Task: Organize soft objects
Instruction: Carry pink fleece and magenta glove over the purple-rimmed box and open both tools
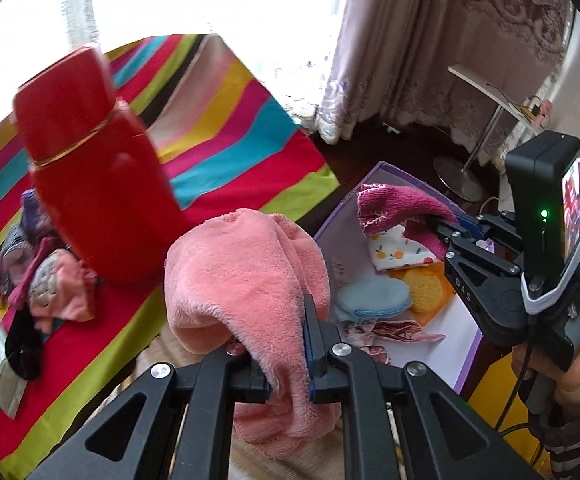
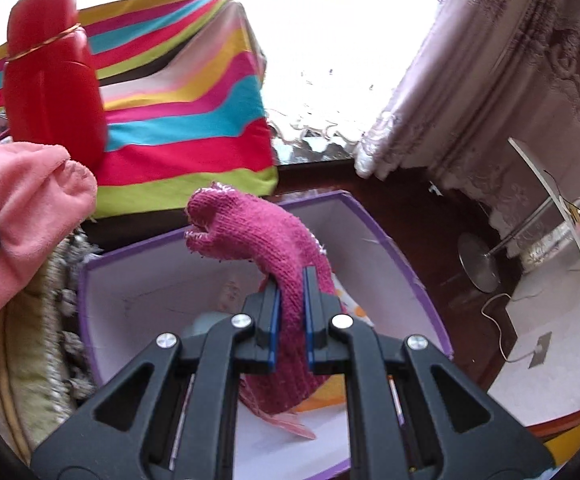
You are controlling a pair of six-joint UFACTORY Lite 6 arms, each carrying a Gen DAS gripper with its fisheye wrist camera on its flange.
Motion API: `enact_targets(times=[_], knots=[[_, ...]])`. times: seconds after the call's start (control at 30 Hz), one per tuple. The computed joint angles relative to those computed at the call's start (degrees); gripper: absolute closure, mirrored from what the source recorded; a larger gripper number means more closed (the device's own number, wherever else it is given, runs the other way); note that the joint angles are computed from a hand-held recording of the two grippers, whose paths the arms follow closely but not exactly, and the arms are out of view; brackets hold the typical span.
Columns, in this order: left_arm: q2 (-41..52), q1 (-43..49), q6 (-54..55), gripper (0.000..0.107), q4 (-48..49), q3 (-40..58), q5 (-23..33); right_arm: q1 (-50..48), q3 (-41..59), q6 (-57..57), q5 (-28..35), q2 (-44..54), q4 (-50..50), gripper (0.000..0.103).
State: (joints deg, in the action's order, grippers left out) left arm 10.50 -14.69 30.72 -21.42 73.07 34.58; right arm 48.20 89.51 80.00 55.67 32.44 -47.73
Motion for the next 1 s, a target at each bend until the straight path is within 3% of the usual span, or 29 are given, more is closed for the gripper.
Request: enact_targets(times=[0.23,0.87,0.93,1.0], knots=[[3.8,-4.6,-3.2,0.095,1.9,2.9,-0.5,-1.8,-7.6,2.7,-1.3,-4.4,-1.1,0.091],[9.1,-9.1,-4.7,0.095,2.0,6.6,-1.2,-5.3,-16.0,6.2,-3.9,-8.3,-2.2,0.091],[9.5,-9.1,-3.1,0.091,0.1,6.7,-1.2,-5.6,-16.3,6.5,-3.9,-8.6,-1.9,0.087],[10.7,-9.4,-4.5,0.084,1.0,7.6,-0.6,-5.9,-16.4,6.4,-4.3,-8.6,-1.8,0.074]])
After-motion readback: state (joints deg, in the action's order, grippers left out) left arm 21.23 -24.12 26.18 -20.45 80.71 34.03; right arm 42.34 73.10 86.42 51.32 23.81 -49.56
